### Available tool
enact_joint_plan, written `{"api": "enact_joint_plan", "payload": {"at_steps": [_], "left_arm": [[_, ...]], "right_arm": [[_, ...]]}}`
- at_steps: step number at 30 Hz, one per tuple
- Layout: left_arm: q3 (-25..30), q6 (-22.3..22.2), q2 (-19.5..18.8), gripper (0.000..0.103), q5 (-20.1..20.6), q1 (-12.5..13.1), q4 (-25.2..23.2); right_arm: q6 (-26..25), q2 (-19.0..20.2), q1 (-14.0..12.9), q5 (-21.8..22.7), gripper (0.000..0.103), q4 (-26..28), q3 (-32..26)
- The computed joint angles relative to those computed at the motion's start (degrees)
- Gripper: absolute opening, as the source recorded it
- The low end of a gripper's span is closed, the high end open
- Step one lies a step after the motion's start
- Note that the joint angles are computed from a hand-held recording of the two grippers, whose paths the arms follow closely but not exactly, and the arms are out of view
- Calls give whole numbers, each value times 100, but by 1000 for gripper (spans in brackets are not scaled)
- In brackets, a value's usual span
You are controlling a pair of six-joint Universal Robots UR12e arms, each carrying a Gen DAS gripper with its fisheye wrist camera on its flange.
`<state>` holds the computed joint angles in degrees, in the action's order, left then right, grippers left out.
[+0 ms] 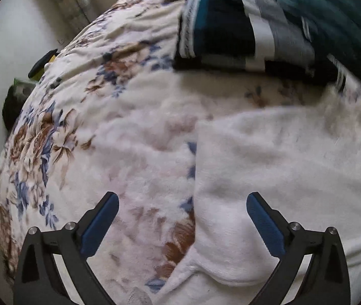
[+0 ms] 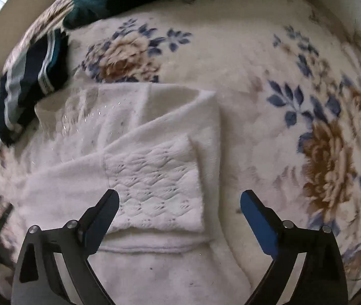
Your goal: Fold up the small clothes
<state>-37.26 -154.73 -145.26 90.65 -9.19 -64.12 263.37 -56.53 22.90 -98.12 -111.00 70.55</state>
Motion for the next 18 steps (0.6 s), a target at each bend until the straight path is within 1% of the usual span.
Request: {"api": "enact_joint_plan", "payload": {"at_steps": [2,3,4,5,6,7,8,9,11,13,14,15,16,17,18], "left_arm": [[-75,149,-19,103,162,-14,-76],[-85,199,-24,103,211,-6,-96],[-137,214,-13,103,176,17,-119],[-150,188,-1,103,118,40,-154],[-176,166,21,103,92,53,-147],[-207,169,53,103,64,66,-116],[-236,192,86,103,28,77,-82],[-278,210,123,103,-15,88,-57],[-310,219,152,103,-82,104,-6],[-348,237,170,103,-89,103,19],[-332,229,156,103,-85,103,-6],[-322,216,145,103,-77,100,-31],[-269,213,118,103,-72,102,-96],[-212,202,88,103,-65,105,-166],[-169,175,72,103,-68,110,-217]], "right_arm": [[-131,253,42,49,98,528,-435],[-156,349,34,146,98,637,-549],[-106,409,26,252,97,668,-595],[43,456,10,417,84,721,-620],[182,488,-7,563,47,842,-645],[474,465,-31,756,33,847,-571],[907,369,-26,797,32,611,-407],[1331,251,0,727,32,312,-224],[1970,65,56,559,32,-257,84],[2565,-84,76,565,38,-934,453],[2777,-118,66,625,48,-1233,617],[3020,-134,55,647,48,-1565,798],[3121,-134,53,643,48,-1657,868],[3234,-124,58,623,46,-1705,912],[3350,-126,84,471,19,-1513,875]]}}
